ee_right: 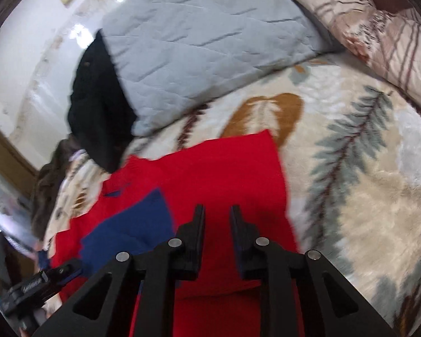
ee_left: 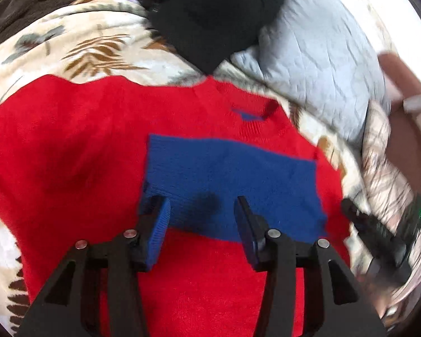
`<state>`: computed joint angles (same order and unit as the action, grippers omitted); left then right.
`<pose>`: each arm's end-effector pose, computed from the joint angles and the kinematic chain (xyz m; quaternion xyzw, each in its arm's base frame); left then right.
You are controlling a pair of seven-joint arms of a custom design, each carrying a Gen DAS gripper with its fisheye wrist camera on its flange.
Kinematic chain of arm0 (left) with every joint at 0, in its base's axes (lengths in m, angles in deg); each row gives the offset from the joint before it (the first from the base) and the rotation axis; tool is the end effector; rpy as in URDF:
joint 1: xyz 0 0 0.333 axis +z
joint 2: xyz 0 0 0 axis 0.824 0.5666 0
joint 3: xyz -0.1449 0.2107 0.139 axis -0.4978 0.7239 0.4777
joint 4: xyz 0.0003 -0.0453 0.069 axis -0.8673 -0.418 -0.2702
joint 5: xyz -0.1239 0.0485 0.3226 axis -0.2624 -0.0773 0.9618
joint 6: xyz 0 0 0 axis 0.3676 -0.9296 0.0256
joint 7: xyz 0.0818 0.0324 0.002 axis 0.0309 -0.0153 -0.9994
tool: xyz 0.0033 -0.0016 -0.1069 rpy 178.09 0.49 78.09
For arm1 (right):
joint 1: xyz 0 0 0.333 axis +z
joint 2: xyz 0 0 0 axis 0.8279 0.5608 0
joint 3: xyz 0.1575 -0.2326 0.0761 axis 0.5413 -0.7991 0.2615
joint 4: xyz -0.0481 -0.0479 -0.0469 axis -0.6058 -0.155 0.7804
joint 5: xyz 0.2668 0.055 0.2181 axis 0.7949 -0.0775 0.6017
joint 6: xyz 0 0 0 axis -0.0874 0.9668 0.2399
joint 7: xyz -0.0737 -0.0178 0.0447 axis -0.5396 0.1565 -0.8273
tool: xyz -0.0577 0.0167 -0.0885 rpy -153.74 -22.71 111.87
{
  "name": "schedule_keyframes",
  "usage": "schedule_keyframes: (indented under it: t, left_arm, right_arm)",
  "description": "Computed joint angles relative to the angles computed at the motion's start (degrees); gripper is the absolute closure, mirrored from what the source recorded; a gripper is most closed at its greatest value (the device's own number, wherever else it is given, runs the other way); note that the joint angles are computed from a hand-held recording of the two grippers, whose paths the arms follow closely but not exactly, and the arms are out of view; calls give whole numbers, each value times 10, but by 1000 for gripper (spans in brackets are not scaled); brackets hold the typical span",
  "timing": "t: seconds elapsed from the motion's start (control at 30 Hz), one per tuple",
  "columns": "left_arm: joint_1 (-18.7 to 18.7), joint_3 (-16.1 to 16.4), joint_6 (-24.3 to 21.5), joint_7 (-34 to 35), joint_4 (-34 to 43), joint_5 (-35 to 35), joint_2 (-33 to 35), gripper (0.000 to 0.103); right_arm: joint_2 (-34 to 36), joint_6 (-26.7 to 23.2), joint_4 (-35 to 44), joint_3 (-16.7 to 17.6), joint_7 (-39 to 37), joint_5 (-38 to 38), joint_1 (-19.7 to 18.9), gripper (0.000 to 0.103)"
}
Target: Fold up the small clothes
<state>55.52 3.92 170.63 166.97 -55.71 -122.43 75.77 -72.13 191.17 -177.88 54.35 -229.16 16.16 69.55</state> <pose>0.5836 -0.1142 0.3974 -0.6500 0.6906 -0.3160 0.0264 0.4815 0.1880 0.3999 -0.4335 0.8112 -0.1699 0.3537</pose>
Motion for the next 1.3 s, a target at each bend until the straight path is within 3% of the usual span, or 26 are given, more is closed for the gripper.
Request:
schedule_keyframes:
  t: [0.07, 0.13, 0.2, 0.3, 0.4, 0.6, 0.63, 0.7, 0.8, 0.9, 1.03, 1.17, 1.3]
  left_arm:
    - [1, 9, -24, -24, 12, 14, 11, 54]
    - [7, 6, -33, -22, 17, 10, 16, 54]
    - [7, 6, -39, -21, 15, 14, 10, 54]
    - [22, 0, -64, -3, 18, -25, 3, 54]
    - [33, 9, -81, 5, 19, -55, -8, 54]
    - [53, 45, -61, 1, 10, -77, -35, 49]
    - [56, 54, -59, -12, 11, -63, -36, 49]
    - [65, 66, -61, -33, 17, -43, -35, 49]
    - [90, 82, -79, -55, 38, -28, -28, 49]
    - [115, 101, -124, -94, 101, 14, 8, 42]
    - [115, 131, -212, -192, 234, 178, 84, 41]
    - [123, 125, -329, -221, 383, 261, 172, 41]
    - [114, 122, -388, -242, 461, 320, 224, 41]
  right_arm:
    - [18, -3, -3, 49, -84, 87, -36, 79]
    - [27, -10, -8, 44, -157, 173, -20, 81]
    - [16, -31, -3, 0, -128, 155, 35, 78]
    - [25, -2, 16, 0, -89, 121, 41, 78]
    - [54, 6, 51, 1, -115, 128, 58, 78]
    - [135, 17, 129, 20, -239, 219, 84, 75]
    - [149, 10, 139, 30, -282, 251, 83, 71]
    - [162, -39, 166, 7, -284, 228, 123, 67]
    - [165, -64, 177, -5, -315, 246, 146, 61]
    - [165, -47, 172, -30, -314, 248, 168, 58]
    - [163, -7, 156, -60, -292, 241, 184, 57]
    - [166, 5, 157, -68, -301, 260, 190, 57]
    - [167, 10, 157, -79, -308, 267, 199, 56]
